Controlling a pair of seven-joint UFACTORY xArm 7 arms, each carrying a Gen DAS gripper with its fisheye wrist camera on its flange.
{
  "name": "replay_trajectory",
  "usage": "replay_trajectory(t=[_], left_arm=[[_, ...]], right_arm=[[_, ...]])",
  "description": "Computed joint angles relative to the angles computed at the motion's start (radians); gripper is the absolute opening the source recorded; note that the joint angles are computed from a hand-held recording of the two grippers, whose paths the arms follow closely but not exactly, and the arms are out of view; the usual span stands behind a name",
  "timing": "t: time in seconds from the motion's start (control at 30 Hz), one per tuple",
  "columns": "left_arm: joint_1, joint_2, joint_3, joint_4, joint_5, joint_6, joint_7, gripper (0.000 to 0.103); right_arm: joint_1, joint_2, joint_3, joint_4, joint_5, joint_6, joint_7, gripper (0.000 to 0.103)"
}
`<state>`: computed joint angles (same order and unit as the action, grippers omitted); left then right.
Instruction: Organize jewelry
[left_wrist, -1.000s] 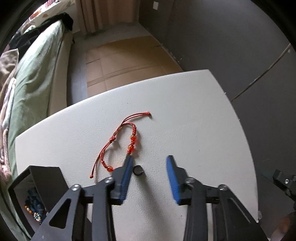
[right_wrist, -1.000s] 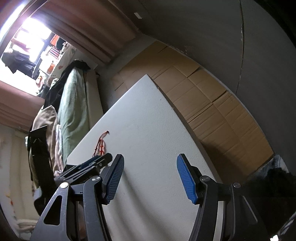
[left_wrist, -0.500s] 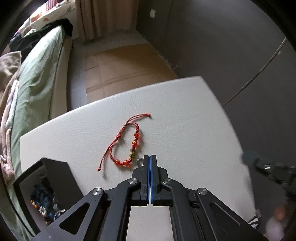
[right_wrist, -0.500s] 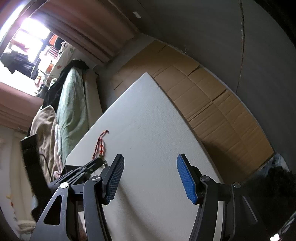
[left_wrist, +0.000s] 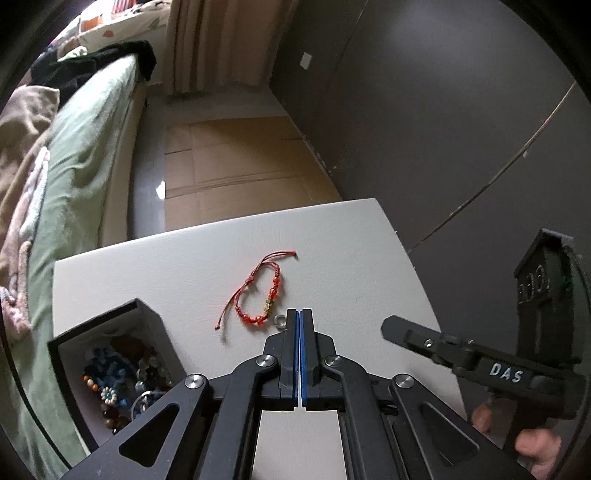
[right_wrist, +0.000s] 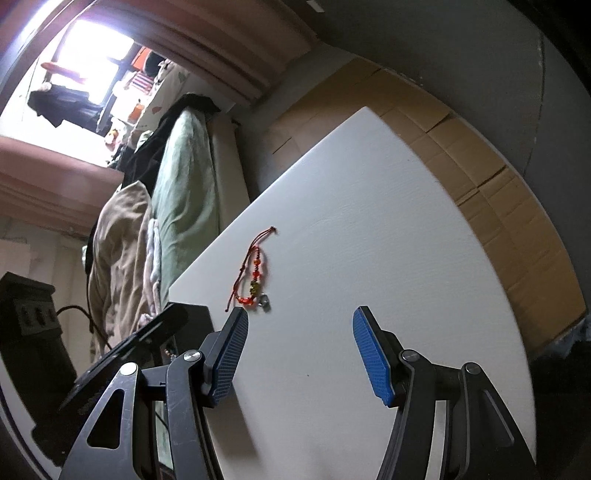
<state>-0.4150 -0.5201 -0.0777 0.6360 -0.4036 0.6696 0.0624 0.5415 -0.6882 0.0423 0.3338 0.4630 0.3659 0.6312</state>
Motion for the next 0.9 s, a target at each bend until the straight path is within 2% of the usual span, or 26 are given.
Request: replay_trajectory(t=[0.1, 0.27, 0.3, 0.4, 0.43, 0.67, 0.77, 0.9], left_arm=[[-0.001, 0.042, 0.006, 0.031, -0.006, 0.013, 0.006, 0.0], [0.027, 0.133, -0.045, 0.085, 0.077, 0.045, -0.037, 0.003], [0.029, 0.152, -0.048, 0.091, 0.085, 0.05, -0.039, 0.007], [0.039, 0.186, -0.064, 0.098, 0.116, 0.041, -0.067, 0.031], [0.042, 0.193, -0.066, 0.097, 0.122, 0.031, -0.076, 0.033], [0.049, 0.248, -0.085, 0.123, 0.18, 0.024, -0.128, 0.033], [0.063, 0.264, -0.113, 0.127, 0.269, 0.019, -0.188, 0.033], [0.056, 0.278, -0.113, 0.116, 0.301, 0.011, -0.206, 0.029]], right_arm=[[-0.02, 0.017, 0.018, 0.009, -0.015, 0.004, 0.021, 0.06], [-0.053, -0.034, 0.026, -0.019, -0.037, 0.02, 0.06, 0.06], [-0.059, -0.043, 0.027, -0.023, -0.043, 0.023, 0.067, 0.06], [-0.072, -0.063, 0.02, -0.03, -0.06, 0.033, 0.074, 0.06], [-0.073, -0.067, 0.015, -0.032, -0.062, 0.035, 0.074, 0.06], [-0.071, -0.1, -0.006, -0.043, -0.062, 0.044, 0.066, 0.06], [-0.081, -0.118, -0.005, -0.048, -0.068, 0.053, 0.068, 0.06], [-0.079, -0.127, -0.009, -0.052, -0.065, 0.057, 0.067, 0.06]])
